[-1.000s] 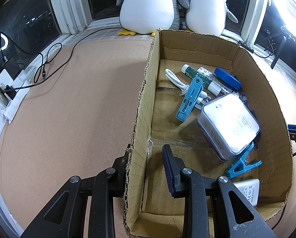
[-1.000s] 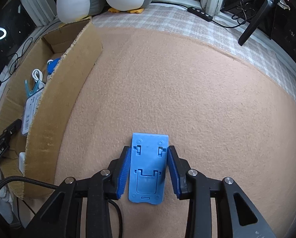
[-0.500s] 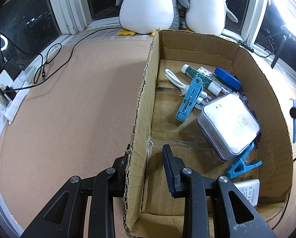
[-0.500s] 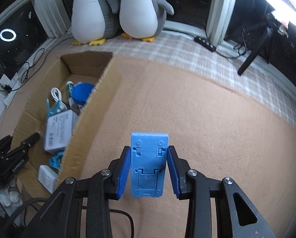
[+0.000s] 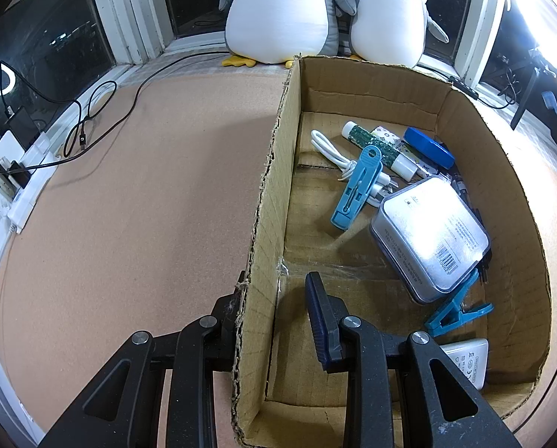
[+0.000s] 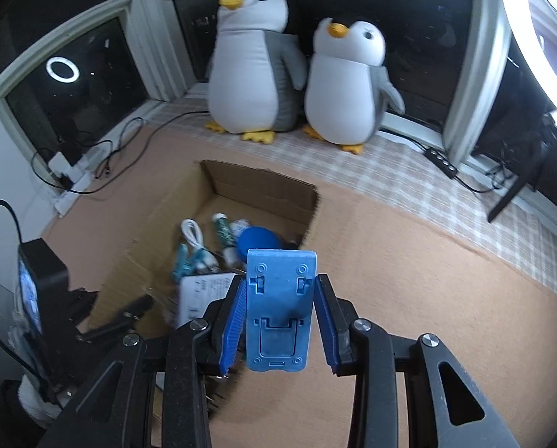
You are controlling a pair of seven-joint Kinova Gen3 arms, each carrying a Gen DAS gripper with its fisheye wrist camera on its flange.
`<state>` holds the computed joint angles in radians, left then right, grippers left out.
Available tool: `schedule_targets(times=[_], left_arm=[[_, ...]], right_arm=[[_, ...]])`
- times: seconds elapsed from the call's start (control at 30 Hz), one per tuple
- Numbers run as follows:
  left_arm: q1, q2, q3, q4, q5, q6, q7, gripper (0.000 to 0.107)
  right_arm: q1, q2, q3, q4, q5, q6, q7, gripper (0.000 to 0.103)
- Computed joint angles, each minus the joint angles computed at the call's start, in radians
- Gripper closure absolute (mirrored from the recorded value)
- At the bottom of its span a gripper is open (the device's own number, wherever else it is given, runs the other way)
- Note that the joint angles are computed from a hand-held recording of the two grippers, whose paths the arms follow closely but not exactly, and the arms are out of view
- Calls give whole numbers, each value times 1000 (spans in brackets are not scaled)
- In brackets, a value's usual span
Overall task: Organize rigid objects
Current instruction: 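Carry the blue phone stand with the right gripper into the box and release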
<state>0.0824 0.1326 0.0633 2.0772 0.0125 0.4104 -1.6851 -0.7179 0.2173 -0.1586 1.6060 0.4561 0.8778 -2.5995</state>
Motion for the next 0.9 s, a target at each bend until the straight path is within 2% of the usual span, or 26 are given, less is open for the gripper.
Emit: schedule_targets(times=[0.3, 0.9], left_arm=[[3, 1, -1, 1, -3, -2, 5, 77], [10, 2, -4, 2, -16, -4, 19, 77]], right_arm=[[-22, 77, 7, -97, -36, -38, 67, 70], [18, 166, 45, -156, -207, -110, 183, 70]])
